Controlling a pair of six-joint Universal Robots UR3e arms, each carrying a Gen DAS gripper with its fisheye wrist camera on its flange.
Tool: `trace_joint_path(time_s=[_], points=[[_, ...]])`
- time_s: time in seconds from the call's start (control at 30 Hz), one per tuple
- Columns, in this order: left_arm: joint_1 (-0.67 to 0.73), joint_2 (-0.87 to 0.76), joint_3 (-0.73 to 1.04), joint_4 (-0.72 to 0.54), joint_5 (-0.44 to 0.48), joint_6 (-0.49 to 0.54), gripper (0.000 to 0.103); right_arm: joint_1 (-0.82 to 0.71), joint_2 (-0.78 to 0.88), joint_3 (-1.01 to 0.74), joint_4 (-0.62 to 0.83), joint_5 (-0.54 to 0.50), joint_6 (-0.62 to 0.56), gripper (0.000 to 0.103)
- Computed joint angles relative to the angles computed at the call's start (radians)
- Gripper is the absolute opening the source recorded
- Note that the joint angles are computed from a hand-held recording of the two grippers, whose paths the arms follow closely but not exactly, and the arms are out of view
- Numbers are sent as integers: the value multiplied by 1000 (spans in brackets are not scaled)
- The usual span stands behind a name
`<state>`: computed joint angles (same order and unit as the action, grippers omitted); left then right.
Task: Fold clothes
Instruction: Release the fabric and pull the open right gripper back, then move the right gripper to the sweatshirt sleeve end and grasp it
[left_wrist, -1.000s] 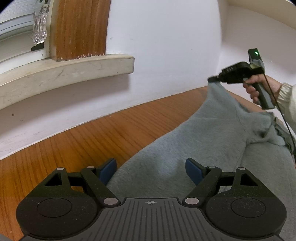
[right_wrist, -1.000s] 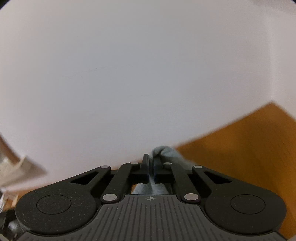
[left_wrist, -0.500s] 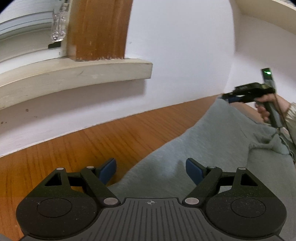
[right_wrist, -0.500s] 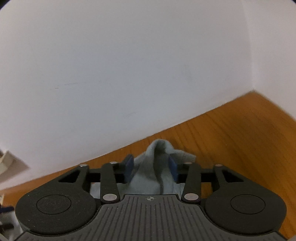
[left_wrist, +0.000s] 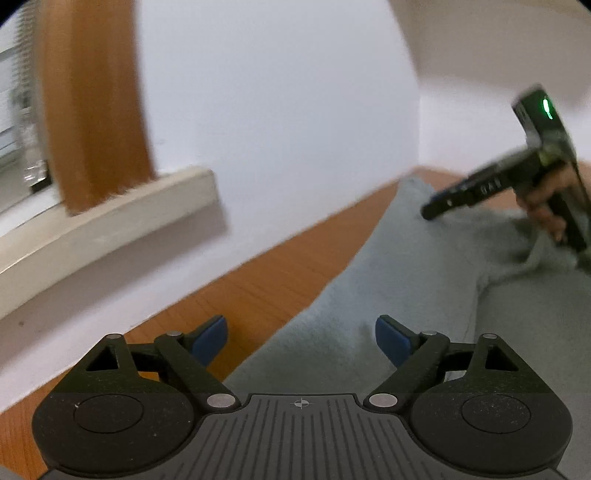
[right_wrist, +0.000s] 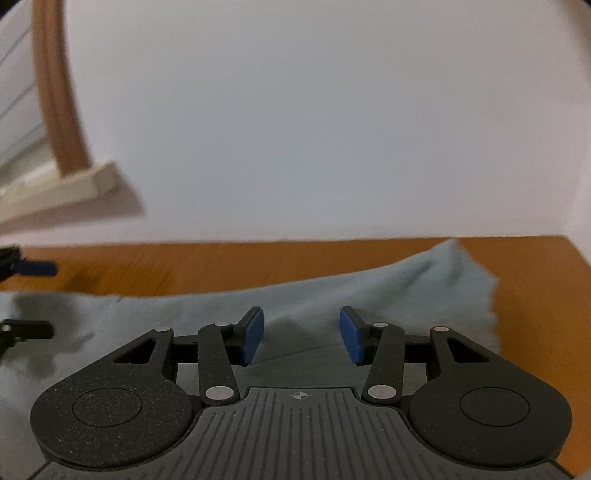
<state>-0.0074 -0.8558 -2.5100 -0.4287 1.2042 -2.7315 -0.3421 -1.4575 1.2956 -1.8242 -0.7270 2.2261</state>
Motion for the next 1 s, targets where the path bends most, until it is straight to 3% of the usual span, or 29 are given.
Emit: trace_joint_path(time_s=[0.07,0.13,0.23,0.27,0.37,0.5,0.6,0.73,1.0], points=[[-24,-36,16,-13,31,10,89,32,-2,-1,-13,-21,6,47],[15,-2,7,-60,0,31,89,62,9,-27,7,-45,-21,47],[54,32,-8,-88,-18,42,89,127,48,-20,-95,-149,20,47],[43,23,-14,-62,1,35,89,132,47,9,-146,-155,32,50],[-97,-125,-48,228,196,38,92,135,51,45,-217,-151,95,52],[16,-125,-33,185,85,102,93,162,54,103,-360,-176,183,54],[187,-30,-3,-49,-95,167,93,173,69,106,-404,-191,226,59],[276,25,48,-273,-199,190,93,98,-10,141,-347,-186,188,53],[250,10,39,-227,-191,201,95,-470,-418,382,115,47,-251,54]])
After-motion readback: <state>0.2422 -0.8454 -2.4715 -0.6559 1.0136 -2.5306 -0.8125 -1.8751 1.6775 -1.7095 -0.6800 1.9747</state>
